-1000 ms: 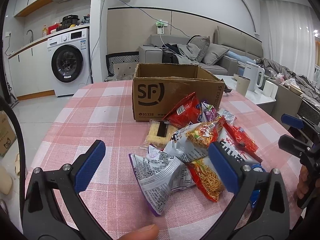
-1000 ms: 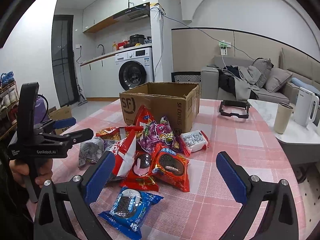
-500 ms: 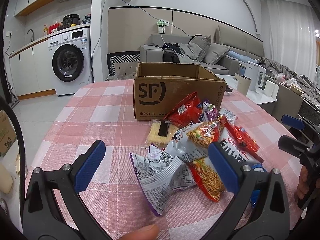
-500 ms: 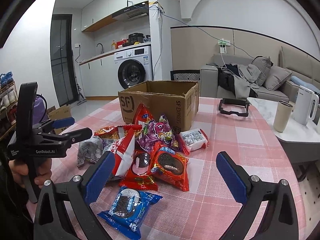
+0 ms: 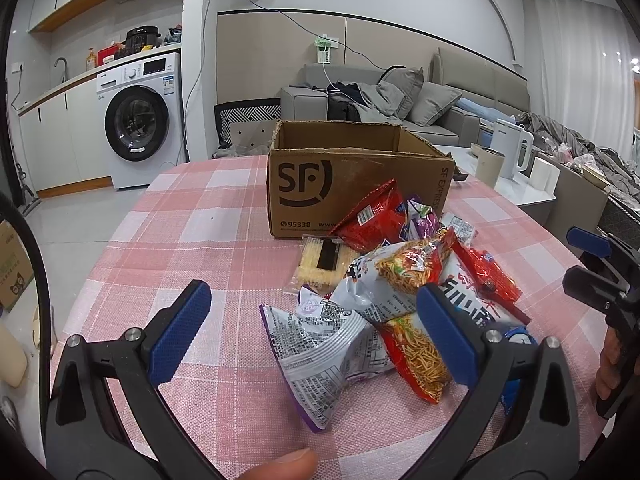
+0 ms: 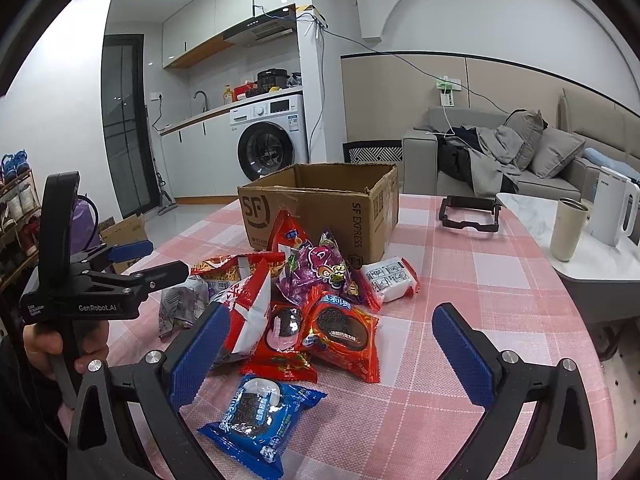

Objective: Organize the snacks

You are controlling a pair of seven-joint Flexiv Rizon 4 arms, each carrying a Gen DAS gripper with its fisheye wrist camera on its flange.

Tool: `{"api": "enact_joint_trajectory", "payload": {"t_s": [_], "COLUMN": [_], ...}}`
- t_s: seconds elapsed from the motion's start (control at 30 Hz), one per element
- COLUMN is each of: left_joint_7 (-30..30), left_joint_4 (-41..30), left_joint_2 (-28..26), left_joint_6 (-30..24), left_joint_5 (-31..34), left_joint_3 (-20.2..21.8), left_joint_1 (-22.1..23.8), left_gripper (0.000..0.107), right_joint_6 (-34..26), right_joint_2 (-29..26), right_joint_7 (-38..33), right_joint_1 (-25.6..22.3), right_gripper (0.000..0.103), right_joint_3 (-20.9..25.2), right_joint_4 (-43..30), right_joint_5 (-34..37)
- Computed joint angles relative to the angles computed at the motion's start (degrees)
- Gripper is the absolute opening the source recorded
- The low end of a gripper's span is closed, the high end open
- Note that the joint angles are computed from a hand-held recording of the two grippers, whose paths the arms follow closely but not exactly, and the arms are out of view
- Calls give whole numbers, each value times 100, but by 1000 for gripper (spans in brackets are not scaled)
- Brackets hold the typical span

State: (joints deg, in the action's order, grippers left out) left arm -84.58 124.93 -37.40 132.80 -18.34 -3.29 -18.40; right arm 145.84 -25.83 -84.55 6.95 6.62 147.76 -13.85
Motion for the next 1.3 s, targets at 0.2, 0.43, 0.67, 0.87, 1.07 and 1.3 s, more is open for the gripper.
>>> {"api": "enact_joint_trajectory", "payload": {"t_s": [0.2, 0.43, 0.67, 0.87, 1.07, 1.3], "left_joint_7": [1, 5, -5, 47, 58, 28], "left_joint_4": [-14, -23, -28, -15, -6, 32], "left_joint_2": [6, 19, 23, 49, 52, 111], "left_joint_6": [-52, -96, -86, -101, -81, -202], "left_joint_5": [-54, -61, -33, -86, -131, 63], "left_joint_3": [15, 19, 25, 45, 50, -18], "left_joint_1": [-16, -25, -29, -75, -97, 31], "left_gripper": [102, 102, 102, 102, 102, 102], "right_joint_6": [-60, -190, 506, 170, 76, -427], "right_joint_2": [45, 75, -161, -73, 17, 172], "right_joint_7": [-79, 117, 483, 762, 283, 103], "right_joint_1": [97, -79, -454, -585, -199, 35], "right_gripper": [103, 103, 102, 102, 102, 102], "right_joint_3": [-8, 21, 90, -36, -52, -81], "right_joint_4": [11, -1, 16, 30, 70, 27], "right_joint_5": [146, -123, -302, -740, -306, 1]}}
